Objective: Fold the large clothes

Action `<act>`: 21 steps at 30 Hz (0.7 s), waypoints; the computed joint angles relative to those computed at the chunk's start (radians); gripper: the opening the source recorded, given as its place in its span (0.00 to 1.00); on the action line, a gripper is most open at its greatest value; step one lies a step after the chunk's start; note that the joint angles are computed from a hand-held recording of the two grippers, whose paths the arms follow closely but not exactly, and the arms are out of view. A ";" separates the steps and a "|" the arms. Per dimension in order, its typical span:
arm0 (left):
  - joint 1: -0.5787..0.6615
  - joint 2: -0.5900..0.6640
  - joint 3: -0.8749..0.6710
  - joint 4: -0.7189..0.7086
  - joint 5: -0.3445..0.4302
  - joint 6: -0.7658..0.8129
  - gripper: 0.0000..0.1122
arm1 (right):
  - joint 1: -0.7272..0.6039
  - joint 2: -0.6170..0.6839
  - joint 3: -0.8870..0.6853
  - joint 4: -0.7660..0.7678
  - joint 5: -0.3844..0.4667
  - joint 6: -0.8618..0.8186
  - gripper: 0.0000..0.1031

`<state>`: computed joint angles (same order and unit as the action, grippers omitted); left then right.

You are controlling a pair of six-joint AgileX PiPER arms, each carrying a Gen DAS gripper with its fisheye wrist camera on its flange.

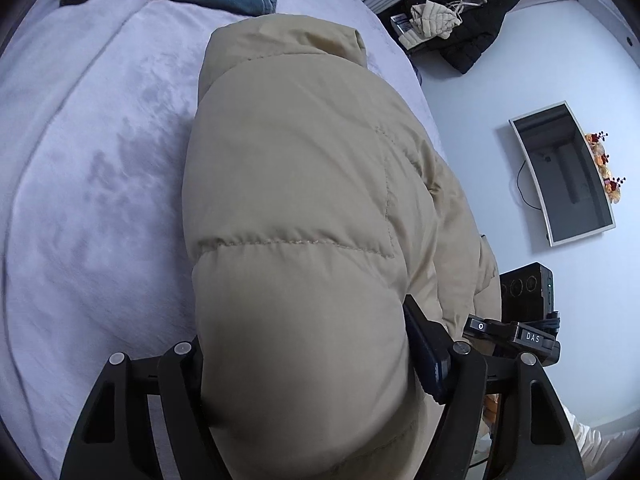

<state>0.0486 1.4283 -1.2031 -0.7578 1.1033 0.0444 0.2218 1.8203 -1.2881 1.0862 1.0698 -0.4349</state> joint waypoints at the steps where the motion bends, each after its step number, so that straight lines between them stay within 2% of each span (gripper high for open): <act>1: 0.058 0.007 -0.009 0.002 0.027 0.037 0.68 | 0.049 0.028 -0.045 0.005 -0.032 0.023 0.47; 4: 0.215 0.058 -0.073 0.024 0.092 0.112 0.68 | 0.175 0.148 -0.226 0.001 -0.098 0.105 0.47; 10: 0.354 0.184 -0.061 0.041 0.034 0.220 0.68 | 0.307 0.401 -0.613 -0.142 -0.119 0.308 0.47; 13: 0.366 0.217 -0.004 0.011 -0.019 0.266 0.72 | 0.320 0.444 -0.662 -0.198 -0.124 0.377 0.47; 16: 0.323 0.218 0.004 0.032 -0.060 0.242 0.75 | 0.321 0.428 -0.620 -0.214 -0.138 0.416 0.54; 18: 0.286 0.221 -0.040 0.100 -0.064 0.170 0.75 | 0.341 0.396 -0.614 -0.286 -0.130 0.496 0.60; 21: 0.236 0.190 -0.105 0.235 -0.088 0.070 0.75 | 0.366 0.340 -0.629 -0.448 -0.099 0.621 0.60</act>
<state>0.2850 1.6184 -1.3084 -0.5230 1.0158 0.1143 0.5873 2.1605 -1.9174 0.6384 0.9712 0.1864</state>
